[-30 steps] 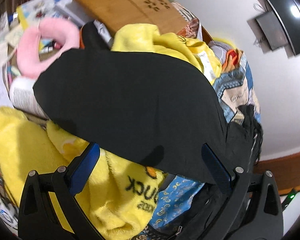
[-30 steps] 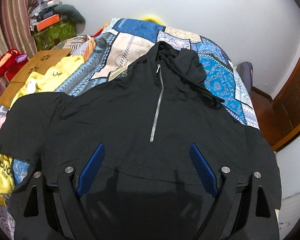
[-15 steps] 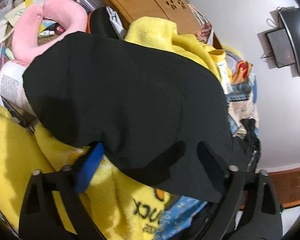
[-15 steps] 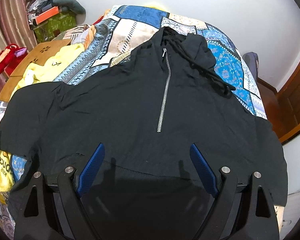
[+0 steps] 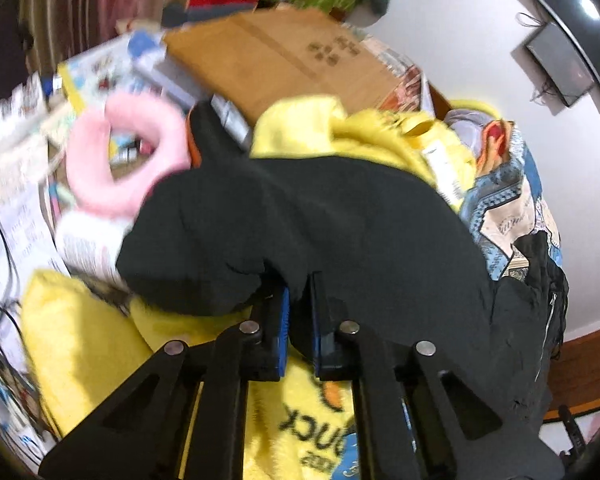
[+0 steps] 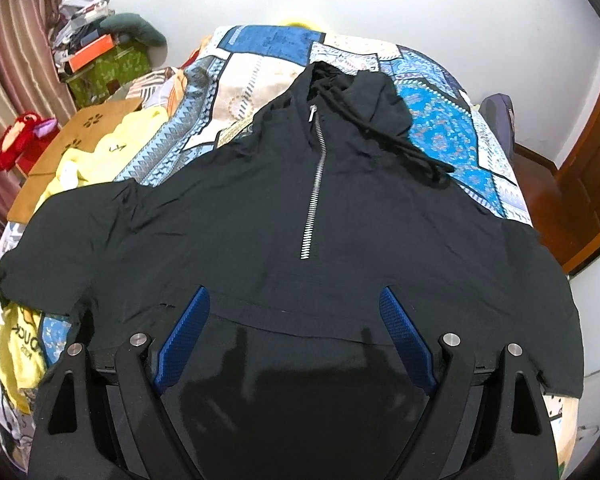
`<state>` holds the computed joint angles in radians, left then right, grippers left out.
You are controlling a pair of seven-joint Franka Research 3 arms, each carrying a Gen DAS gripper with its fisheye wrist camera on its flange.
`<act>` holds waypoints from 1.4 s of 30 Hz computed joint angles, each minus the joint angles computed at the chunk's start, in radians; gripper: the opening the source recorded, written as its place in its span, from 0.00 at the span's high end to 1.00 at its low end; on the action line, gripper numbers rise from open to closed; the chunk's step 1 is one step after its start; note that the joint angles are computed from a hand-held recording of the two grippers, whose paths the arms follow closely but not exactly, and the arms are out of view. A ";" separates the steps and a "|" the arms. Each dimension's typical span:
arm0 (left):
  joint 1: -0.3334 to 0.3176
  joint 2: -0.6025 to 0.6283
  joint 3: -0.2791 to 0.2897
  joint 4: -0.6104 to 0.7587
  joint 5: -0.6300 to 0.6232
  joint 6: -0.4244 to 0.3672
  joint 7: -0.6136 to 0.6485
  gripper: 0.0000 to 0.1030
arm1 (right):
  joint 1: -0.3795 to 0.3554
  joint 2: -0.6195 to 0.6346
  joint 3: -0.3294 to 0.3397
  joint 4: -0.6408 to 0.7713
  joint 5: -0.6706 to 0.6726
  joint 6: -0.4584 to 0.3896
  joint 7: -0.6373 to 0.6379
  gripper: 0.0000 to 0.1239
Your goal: Fold large clothes
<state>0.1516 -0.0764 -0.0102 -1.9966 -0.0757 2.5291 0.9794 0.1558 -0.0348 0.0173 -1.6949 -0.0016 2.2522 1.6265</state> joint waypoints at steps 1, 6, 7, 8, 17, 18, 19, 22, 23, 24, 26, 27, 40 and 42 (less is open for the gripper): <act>-0.001 0.000 -0.006 0.014 0.025 0.005 -0.008 0.93 | -0.002 -0.006 -0.003 -0.004 0.007 0.003 0.000 0.32; -0.026 0.002 -0.033 0.116 0.131 0.043 0.003 0.94 | -0.020 -0.024 -0.017 -0.011 0.054 0.012 -0.001 0.32; -0.036 0.012 -0.039 0.148 0.137 0.049 0.020 0.94 | -0.025 -0.027 -0.019 -0.010 0.062 0.015 -0.002 0.32; -0.045 0.027 -0.044 0.185 0.137 0.051 0.036 0.94 | -0.029 -0.028 -0.021 -0.008 0.067 0.018 -0.005 0.32; -0.152 0.255 -0.128 0.591 0.147 0.011 0.155 0.94 | -0.073 -0.078 -0.042 -0.042 0.087 0.077 -0.038 0.32; -0.164 0.282 -0.135 0.636 0.149 -0.002 0.166 0.94 | -0.079 -0.082 -0.045 -0.046 0.090 0.082 -0.043 0.32; -0.180 0.315 -0.145 0.687 0.154 -0.017 0.175 0.94 | -0.085 -0.087 -0.048 -0.052 0.091 0.086 -0.047 0.32; -0.229 0.408 -0.174 0.824 0.156 -0.065 0.213 0.94 | -0.103 -0.103 -0.055 -0.075 0.093 0.097 -0.058 0.32; -0.249 0.444 -0.181 0.875 0.160 -0.089 0.225 0.94 | -0.108 -0.105 -0.057 -0.077 0.097 0.094 -0.063 0.32; -0.270 0.480 -0.189 0.926 0.163 -0.114 0.240 0.94 | -0.113 -0.109 -0.059 -0.084 0.097 0.095 -0.066 0.32; -0.304 0.535 -0.200 1.004 0.161 -0.164 0.264 0.94 | -0.124 -0.118 -0.064 -0.097 0.097 0.093 -0.076 0.32; -0.325 0.573 -0.204 1.057 0.161 -0.198 0.277 0.94 | -0.129 -0.120 -0.065 -0.103 0.094 0.094 -0.078 0.32; -0.535 0.857 -0.194 1.400 0.162 -0.553 0.413 0.94 | -0.166 -0.140 -0.078 -0.156 0.112 0.050 -0.142 0.32; -0.559 0.891 -0.187 1.448 0.165 -0.608 0.435 0.94 | -0.168 -0.148 -0.076 -0.168 0.105 0.047 -0.147 0.32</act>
<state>-0.4075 0.8144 -0.1970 -0.5482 0.0896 1.9212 1.4146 -0.0121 -0.1825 -0.0587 -1.8626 0.1037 2.2990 1.4798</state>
